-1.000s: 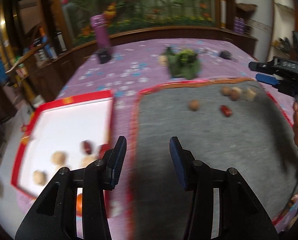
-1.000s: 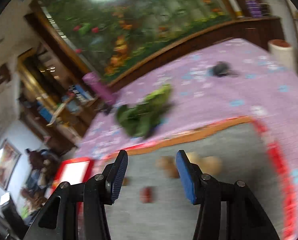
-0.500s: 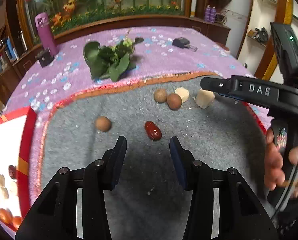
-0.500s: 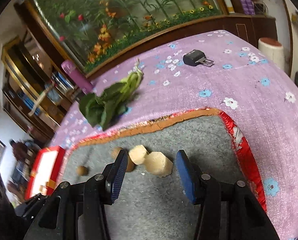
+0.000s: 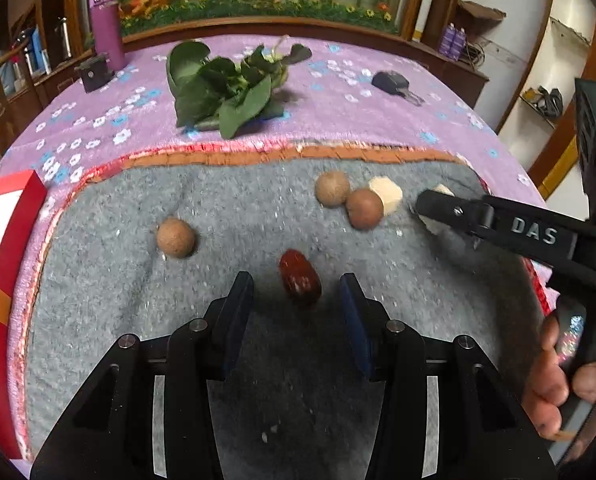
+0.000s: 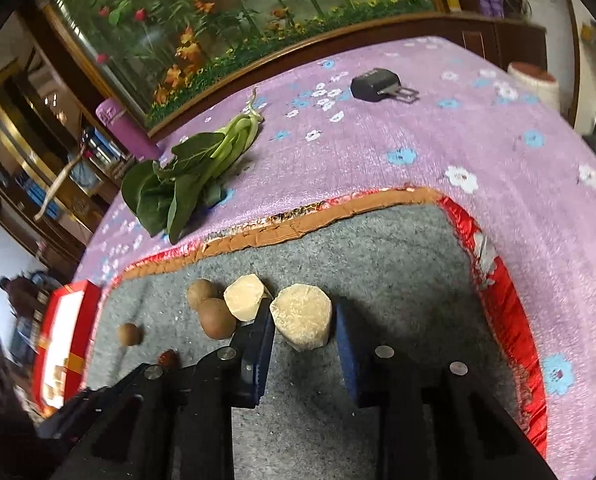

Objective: Organize fruits
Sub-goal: 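Grasp a red jujube with the left gripper while the right grasps a beige octagonal slice, then carry the jujube and slice into the tray and open both grippers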

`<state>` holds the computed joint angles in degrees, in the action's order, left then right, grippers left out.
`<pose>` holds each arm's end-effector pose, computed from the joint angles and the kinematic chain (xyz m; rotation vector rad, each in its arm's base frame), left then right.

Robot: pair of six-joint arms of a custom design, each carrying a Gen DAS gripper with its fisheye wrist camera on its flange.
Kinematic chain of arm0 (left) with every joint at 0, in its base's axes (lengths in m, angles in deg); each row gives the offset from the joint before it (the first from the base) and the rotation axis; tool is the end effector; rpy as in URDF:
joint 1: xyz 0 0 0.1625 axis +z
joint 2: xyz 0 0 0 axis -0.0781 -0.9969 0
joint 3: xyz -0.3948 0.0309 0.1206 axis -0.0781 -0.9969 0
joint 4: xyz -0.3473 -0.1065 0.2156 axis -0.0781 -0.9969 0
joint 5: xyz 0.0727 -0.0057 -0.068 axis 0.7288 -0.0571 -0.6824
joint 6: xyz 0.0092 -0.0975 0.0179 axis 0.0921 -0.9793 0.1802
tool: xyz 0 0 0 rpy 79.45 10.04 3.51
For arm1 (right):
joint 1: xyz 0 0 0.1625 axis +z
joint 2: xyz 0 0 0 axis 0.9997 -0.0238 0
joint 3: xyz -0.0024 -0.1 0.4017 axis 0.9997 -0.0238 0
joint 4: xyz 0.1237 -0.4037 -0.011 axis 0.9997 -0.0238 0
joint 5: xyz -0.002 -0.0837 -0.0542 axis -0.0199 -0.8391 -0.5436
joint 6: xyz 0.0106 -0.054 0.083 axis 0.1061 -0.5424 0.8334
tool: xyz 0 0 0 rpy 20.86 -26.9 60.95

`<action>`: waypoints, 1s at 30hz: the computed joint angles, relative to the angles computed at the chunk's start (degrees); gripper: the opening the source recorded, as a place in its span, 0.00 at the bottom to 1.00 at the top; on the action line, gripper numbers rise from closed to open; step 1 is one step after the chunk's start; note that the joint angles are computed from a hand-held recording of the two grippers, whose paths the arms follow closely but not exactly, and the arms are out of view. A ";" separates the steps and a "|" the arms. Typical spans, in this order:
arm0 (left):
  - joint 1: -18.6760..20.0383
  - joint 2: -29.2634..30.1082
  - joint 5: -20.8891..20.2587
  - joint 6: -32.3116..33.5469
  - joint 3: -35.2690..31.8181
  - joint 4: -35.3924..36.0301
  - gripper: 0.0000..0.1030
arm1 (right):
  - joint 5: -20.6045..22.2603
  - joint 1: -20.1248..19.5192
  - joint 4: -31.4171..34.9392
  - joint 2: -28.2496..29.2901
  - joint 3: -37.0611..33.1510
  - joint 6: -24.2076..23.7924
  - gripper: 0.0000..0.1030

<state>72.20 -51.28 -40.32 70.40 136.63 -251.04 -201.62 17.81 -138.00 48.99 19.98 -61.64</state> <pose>-0.0213 -0.5558 0.2043 0.5816 2.4174 -0.6891 0.2619 -0.5842 -0.0393 0.0757 -2.6157 0.9523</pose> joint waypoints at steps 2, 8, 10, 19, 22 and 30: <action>0.18 0.24 -0.23 0.04 -0.24 -0.43 0.32 | 0.86 -0.21 0.08 -0.46 0.44 0.76 0.29; 0.00 1.22 1.14 2.38 0.17 -3.46 0.15 | 2.49 -0.59 -0.52 -1.00 1.27 2.22 0.29; 0.18 0.98 0.63 2.68 0.27 -3.48 0.14 | 2.63 -0.60 -0.84 -0.99 1.35 2.33 0.28; 0.21 -4.50 0.80 3.22 3.76 -4.84 0.14 | 3.23 -0.32 -8.23 -0.84 2.73 0.74 0.28; 0.11 -7.36 2.20 4.32 5.35 -6.54 0.15 | 3.34 -0.06 -11.63 -0.55 3.11 -0.24 0.28; 1.41 -15.55 7.64 10.01 8.87 -14.25 0.15 | 1.47 0.01 -12.63 0.13 2.49 -0.19 0.28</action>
